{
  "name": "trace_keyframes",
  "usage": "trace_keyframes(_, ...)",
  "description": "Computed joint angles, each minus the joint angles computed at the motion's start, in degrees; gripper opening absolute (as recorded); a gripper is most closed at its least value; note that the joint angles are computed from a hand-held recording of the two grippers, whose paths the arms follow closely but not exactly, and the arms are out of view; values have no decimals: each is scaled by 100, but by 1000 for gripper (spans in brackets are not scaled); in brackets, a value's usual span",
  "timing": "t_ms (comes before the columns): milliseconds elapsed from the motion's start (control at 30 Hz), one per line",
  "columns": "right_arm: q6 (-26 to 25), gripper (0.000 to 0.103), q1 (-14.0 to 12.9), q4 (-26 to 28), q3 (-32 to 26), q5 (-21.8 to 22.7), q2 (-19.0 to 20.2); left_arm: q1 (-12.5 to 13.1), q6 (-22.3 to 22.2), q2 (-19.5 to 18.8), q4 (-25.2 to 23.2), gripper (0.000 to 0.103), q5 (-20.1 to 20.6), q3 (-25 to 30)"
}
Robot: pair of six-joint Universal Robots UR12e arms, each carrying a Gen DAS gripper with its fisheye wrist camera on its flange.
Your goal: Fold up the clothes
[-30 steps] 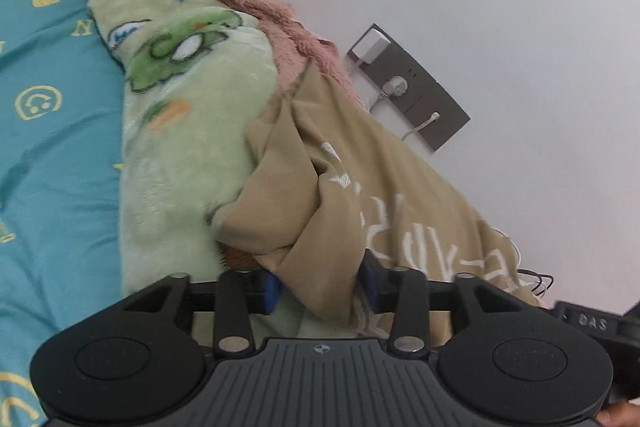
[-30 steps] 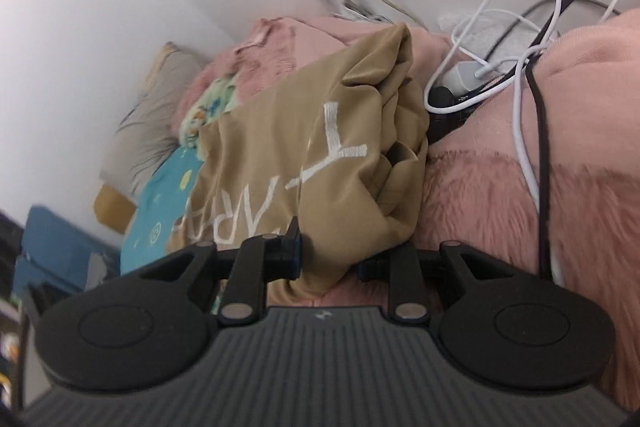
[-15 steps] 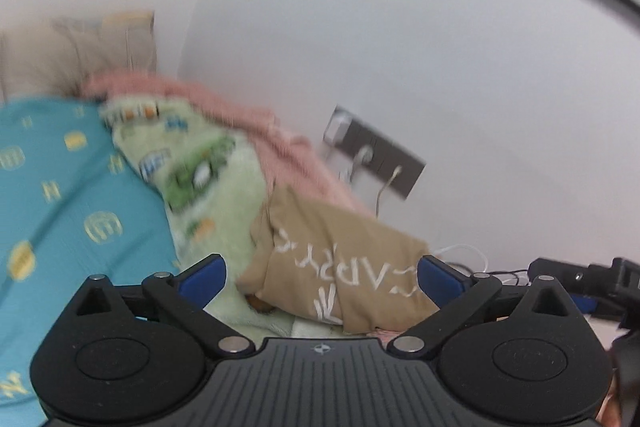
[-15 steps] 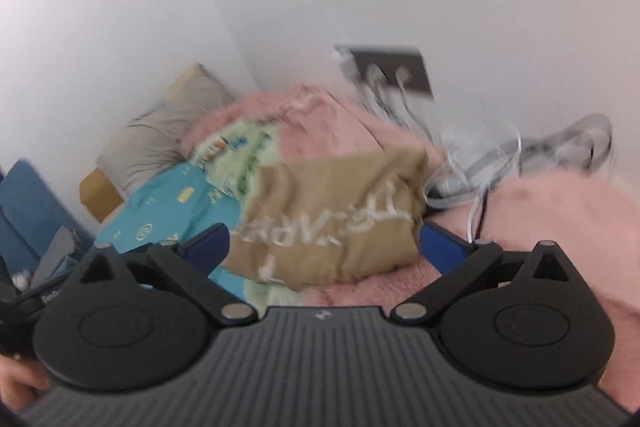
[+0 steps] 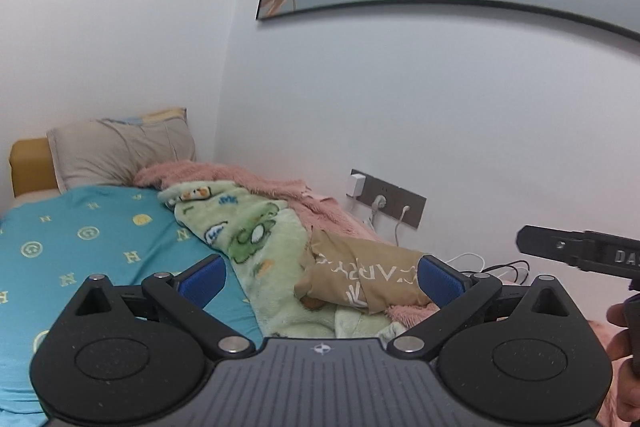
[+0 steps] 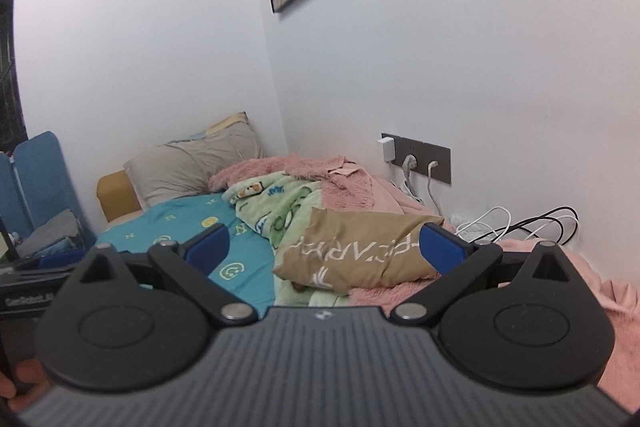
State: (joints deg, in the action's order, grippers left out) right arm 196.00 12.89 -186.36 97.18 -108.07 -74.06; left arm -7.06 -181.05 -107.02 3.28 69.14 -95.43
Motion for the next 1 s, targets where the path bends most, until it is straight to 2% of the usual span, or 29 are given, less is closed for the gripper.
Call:
trace_keyframes(233, -368, 103, 297, -555, 153, -446, 90, 78, 83, 234, 548, 103, -112, -542)
trace_keyframes(467, -460, 103, 471, -794, 228, -755, 143, 173, 121, 384, 942, 103, -188, -911)
trace_keyframes(567, -502, 103, 527, -821, 218, -861, 167, 166, 226, 417, 1015, 103, -58, -981)
trace_keyframes(733, -693, 103, 614, -906, 160, -1018, 226, 190, 164, 438, 1020, 103, -33, -1015)
trace_keyframes(1000, -727, 103, 677, -822, 149, -1091, 232, 199, 157, 464, 1075, 103, 43, -1061)
